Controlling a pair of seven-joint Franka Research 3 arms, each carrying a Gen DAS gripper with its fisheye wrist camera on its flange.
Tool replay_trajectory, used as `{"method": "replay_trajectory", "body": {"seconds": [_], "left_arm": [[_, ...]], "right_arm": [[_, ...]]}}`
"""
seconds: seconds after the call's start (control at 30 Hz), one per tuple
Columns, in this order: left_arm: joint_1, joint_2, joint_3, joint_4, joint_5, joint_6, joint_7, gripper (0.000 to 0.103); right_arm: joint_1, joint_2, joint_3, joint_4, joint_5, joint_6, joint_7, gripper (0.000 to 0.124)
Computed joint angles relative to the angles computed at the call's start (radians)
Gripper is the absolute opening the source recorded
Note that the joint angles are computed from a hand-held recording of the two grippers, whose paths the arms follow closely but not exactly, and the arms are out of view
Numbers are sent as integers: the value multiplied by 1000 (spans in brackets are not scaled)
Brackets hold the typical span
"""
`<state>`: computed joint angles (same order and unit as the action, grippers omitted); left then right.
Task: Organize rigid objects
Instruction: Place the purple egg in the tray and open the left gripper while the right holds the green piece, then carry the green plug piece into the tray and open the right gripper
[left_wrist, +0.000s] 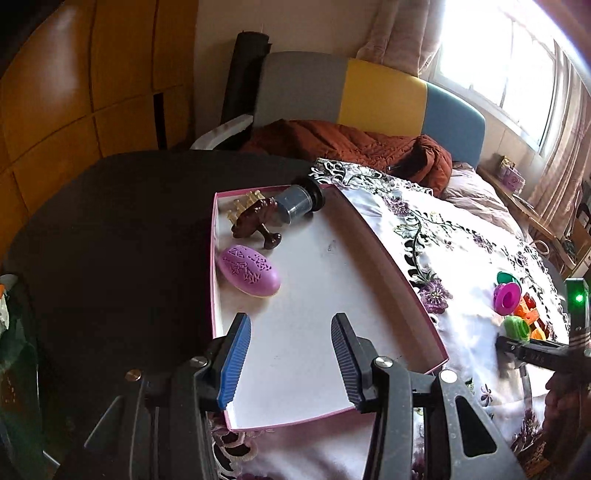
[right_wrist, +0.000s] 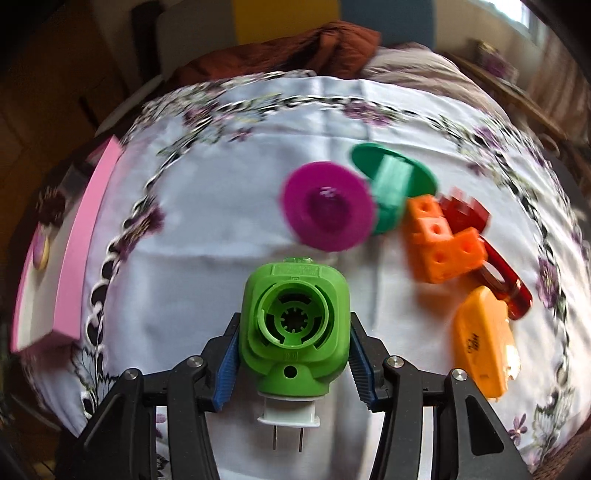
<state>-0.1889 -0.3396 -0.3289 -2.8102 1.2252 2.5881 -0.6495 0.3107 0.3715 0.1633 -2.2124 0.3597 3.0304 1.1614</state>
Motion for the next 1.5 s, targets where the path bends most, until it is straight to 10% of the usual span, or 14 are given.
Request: {"method": "replay_trajectory", "body": {"seconds": [0.33,0.87,1.17,1.5], "left_arm": [[-1,-44,-6,-37,-10,14,-23,46],[15,-76,-18,-71,-39,34,-27,46],[19,-120,-26,-108,-62,22,-52,46],[43,-185,-32,-177,-118,46,-57,46]], "right_arm": [[33,-6,-21,3,-31,-31,15,53],[-45,-29,204,82,300,-114,-335,52],[92,-2,178,202,357,-214,-423,52],[291,207,69,454,95,-281,-158,53]]}}
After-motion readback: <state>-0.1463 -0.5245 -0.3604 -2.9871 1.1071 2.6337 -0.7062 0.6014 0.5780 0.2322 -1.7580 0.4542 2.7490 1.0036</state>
